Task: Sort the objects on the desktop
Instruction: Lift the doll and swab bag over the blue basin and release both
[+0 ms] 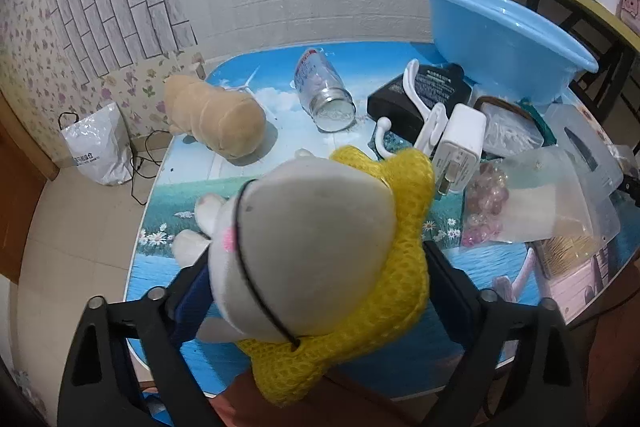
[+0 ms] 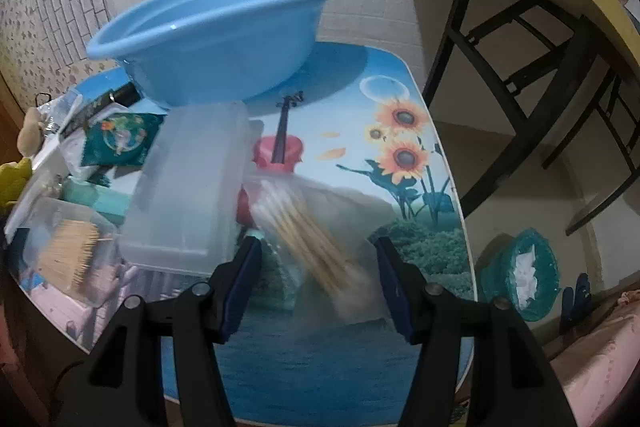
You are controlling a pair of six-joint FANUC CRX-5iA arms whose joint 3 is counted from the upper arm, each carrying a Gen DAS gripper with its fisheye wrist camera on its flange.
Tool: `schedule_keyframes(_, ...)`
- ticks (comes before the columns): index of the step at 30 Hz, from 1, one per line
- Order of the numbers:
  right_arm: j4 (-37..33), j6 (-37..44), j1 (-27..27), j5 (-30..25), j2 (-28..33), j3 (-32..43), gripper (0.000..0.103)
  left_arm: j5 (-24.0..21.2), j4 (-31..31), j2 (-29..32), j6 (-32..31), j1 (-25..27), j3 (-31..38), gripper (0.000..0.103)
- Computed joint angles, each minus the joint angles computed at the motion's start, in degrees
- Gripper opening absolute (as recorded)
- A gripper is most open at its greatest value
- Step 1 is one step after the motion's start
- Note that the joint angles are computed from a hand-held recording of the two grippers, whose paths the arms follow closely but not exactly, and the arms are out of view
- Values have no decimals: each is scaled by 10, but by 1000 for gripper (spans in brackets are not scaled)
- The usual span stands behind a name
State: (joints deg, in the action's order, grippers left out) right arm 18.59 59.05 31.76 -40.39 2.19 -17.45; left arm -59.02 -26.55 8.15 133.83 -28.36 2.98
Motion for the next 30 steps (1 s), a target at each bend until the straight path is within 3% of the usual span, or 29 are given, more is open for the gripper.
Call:
schedule_keyframes(1, -5, 4, -2, 1, 0, 2, 56, -3, -6, -2, 4, -1, 1, 73)
schedule_keyframes(3, -10, 13, -4, 3, -2, 2, 37, 12, 14, -14, -5, 11, -11, 71)
schedule_keyframes(6, -2, 18, -1, 10, -11, -5, 33, 11, 7, -23, 4, 10, -12, 70)
schedule_keyframes(15, 7, 4, 6, 37, -48, -17, 33, 3, -30, -34, 12, -14, 23, 70)
schedule_keyframes(24, -40, 68, 12, 58, -57, 20, 33, 25, -28, -15, -20, -14, 78, 70)
schedule_keyframes(30, -76, 114, 8, 73, -32, 62, 33, 44, -10, 28, -55, -14, 132, 70)
